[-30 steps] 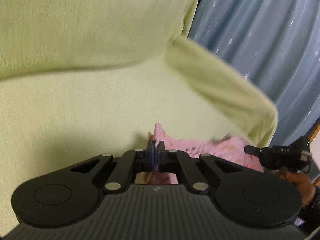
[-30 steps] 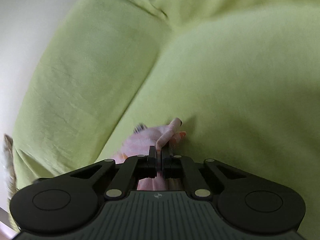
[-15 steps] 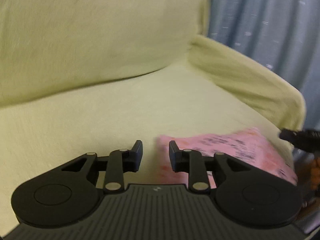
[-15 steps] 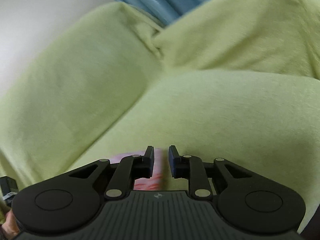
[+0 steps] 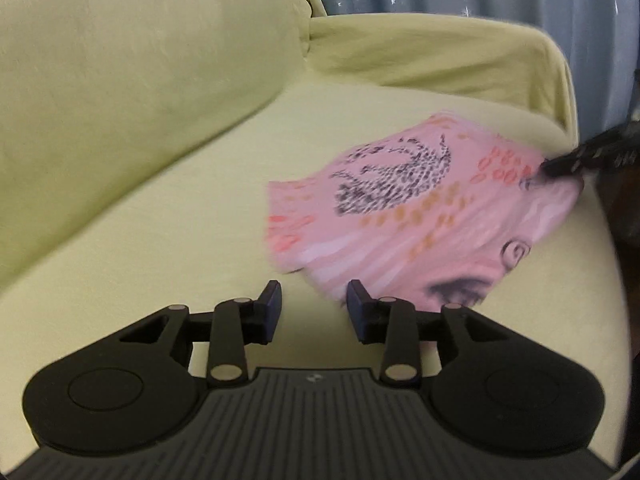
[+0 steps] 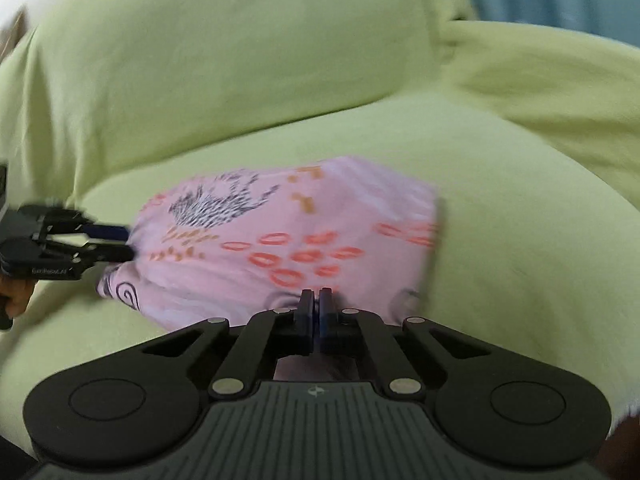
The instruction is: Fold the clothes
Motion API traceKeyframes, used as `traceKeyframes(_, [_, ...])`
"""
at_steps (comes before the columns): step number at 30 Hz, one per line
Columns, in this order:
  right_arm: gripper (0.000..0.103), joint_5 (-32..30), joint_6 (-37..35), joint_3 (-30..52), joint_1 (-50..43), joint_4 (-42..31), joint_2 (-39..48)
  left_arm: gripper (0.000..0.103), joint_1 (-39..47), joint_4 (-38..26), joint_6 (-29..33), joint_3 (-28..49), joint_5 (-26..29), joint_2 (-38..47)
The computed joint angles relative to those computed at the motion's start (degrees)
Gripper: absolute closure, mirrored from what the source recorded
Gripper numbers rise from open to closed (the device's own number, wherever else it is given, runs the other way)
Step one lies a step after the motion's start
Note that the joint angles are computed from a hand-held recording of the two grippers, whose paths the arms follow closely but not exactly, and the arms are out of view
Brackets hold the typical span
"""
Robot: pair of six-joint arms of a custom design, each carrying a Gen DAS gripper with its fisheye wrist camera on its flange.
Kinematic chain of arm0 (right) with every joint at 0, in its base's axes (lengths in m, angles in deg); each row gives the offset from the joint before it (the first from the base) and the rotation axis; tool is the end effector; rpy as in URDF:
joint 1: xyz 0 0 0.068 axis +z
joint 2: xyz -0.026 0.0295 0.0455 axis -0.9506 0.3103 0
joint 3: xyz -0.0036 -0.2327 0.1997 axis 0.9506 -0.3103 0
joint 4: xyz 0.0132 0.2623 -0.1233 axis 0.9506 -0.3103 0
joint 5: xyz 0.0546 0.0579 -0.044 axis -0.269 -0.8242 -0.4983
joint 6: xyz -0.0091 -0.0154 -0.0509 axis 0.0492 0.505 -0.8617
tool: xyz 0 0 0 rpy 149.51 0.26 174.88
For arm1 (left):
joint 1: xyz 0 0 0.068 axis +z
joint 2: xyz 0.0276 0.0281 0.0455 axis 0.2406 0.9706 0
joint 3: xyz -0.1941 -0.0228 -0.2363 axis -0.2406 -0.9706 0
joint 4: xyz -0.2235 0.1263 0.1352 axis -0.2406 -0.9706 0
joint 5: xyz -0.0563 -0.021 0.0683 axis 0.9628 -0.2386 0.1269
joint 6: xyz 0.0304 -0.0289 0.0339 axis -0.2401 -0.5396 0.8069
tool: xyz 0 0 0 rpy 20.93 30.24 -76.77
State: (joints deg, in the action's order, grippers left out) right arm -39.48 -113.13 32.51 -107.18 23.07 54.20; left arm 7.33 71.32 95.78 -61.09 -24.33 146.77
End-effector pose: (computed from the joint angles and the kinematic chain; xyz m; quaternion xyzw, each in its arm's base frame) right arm 0.2541 -0.1484 0.1179 -0.0988 0.8878 0.1655 0.4179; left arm 0.2808 -0.0395 0.1074 0.2842 0.8541 -0.0195 0.4351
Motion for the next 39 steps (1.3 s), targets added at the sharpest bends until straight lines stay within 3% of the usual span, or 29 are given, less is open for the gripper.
traceKeyframes(2, [0.074,0.5,-2.3,-4.5,-2.4,3.9,-4.2,0.076,-1.3,1.1,6.8,-4.3,-2.6,-4.9])
traceKeyframes(6, [0.073,1.4,-12.5,-13.8,-2.2,8.7,-13.2,0.066,-8.6,5.2,21.0,-12.5,-7.4,-11.7])
traceKeyframes(9, [0.074,6.9,-19.9,-19.8,3.5,15.6,-15.9,0.067,-16.6,13.9,28.7,-14.1,-15.2,-5.2])
traceKeyframes(11, [0.074,11.1,-23.3,-23.1,7.2,23.8,-14.6,0.073,-19.9,19.1,30.6,-13.8,-19.0,-0.3])
traceKeyframes(14, [0.072,19.4,-27.6,-29.0,12.8,41.5,-10.4,0.09,-22.5,19.3,32.1,-11.6,-23.2,3.1])
traceKeyframes(16, [0.064,25.3,-30.2,-31.4,17.0,53.1,-4.3,0.095,-22.5,23.3,34.6,-11.9,-23.8,6.0])
traceKeyframes(18, [0.066,28.3,-32.6,-32.8,19.4,64.0,2.9,0.098,-20.3,24.6,35.3,-11.9,-21.8,7.5])
traceKeyframes(19, [0.071,28.5,-32.2,-32.1,19.8,63.1,3.1,0.098,-18.3,25.1,36.0,-12.1,-20.4,7.7])
traceKeyframes(21, [0.092,27.6,-31.7,-30.5,18.9,59.8,2.3,0.099,-15.3,27.0,38.1,-12.1,-18.3,9.3])
traceKeyframes(22, [0.094,26.9,-31.4,-29.6,18.0,57.8,1.6,0.1,-14.2,27.2,38.9,-12.1,-17.4,9.6])
traceKeyframes(25, [0.094,26.6,-29.3,-27.6,16.1,52.0,-1.0,0.101,-13.7,26.6,40.0,-11.5,-17.1,9.9])
traceKeyframes(32, [0.088,32.4,-31.5,-30.1,18.3,58.5,1.2,0.101,-12.6,26.4,38.4,-12.6,-16.3,8.3])
traceKeyframes(35, [0.087,30.9,-28.8,-28.3,16.0,52.2,-1.7,0.099,-12.2,25.9,39.3,-13.6,-16.9,6.8])
traceKeyframes(36, [0.084,29.7,-28.3,-27.9,15.2,49.9,-3.0,0.097,-12.4,25.9,39.4,-14.2,-17.0,5.9])
traceKeyframes(38, [0.081,27.8,-28.3,-27.6,14.3,46.6,-5.3,0.077,-13.2,27.4,38.8,-15.5,-16.3,4.5])
traceKeyframes(39, [0.078,27.9,-28.4,-27.8,14.7,46.9,-5.5,0.072,-14.1,27.7,38.4,-15.6,-16.0,3.9])
